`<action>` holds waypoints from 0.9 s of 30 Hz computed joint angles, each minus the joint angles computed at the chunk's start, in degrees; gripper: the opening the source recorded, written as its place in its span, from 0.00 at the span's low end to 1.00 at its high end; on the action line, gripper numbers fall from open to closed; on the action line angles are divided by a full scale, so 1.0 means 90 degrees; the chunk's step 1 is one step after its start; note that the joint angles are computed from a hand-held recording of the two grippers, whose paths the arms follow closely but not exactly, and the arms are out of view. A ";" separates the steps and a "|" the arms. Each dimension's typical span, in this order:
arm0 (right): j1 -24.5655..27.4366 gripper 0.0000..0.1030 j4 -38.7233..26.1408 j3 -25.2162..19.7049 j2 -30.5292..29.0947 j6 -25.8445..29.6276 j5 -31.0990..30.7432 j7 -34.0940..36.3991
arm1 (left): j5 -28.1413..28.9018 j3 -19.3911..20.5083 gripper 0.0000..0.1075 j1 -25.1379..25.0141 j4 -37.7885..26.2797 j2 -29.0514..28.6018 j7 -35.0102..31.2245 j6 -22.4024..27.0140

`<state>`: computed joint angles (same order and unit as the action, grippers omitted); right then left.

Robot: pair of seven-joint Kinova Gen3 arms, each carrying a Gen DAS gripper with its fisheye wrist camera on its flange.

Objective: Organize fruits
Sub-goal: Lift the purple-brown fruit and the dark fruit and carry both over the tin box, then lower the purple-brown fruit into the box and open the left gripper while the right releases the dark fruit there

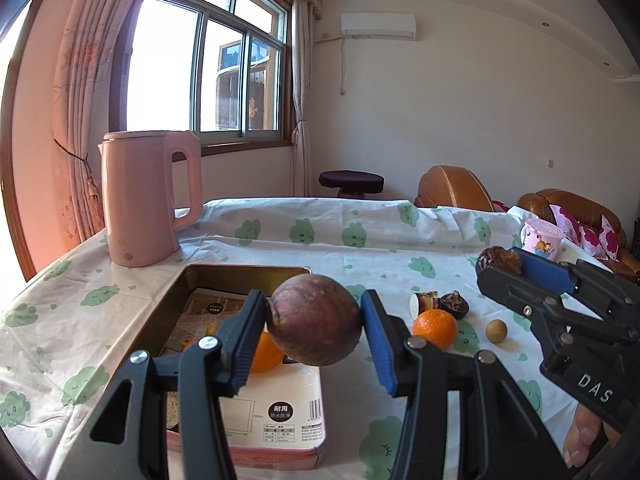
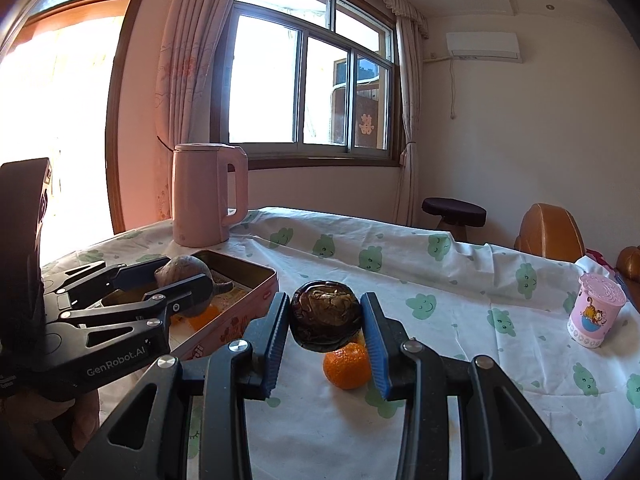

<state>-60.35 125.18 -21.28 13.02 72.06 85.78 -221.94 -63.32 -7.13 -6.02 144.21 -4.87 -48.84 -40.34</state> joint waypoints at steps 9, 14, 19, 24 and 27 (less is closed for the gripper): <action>0.0094 0.38 -0.0325 0.0088 0.0147 -0.0307 0.0265 0.0342 | -0.0050 -0.0116 0.47 -0.0228 -0.0053 0.0077 -0.0005 -0.0020; 0.0124 0.38 -0.0485 0.0146 0.0213 -0.0453 0.0363 0.0532 | -0.0163 -0.0144 0.47 -0.0384 -0.0111 0.0148 0.0093 -0.0053; 0.0144 0.38 -0.0655 0.0203 0.0311 -0.0605 0.0472 0.0665 | -0.0221 -0.0161 0.47 -0.0560 -0.0149 0.0211 0.0115 -0.0094; 0.0175 0.38 -0.0820 0.0267 0.0443 -0.0810 0.0581 0.0777 | -0.0356 -0.0178 0.47 -0.0742 -0.0245 0.0300 0.0268 -0.0092; 0.0190 0.38 -0.0936 0.0308 0.0521 -0.0932 0.0626 0.0856 | -0.0476 -0.0184 0.47 -0.0850 -0.0310 0.0342 0.0373 -0.0096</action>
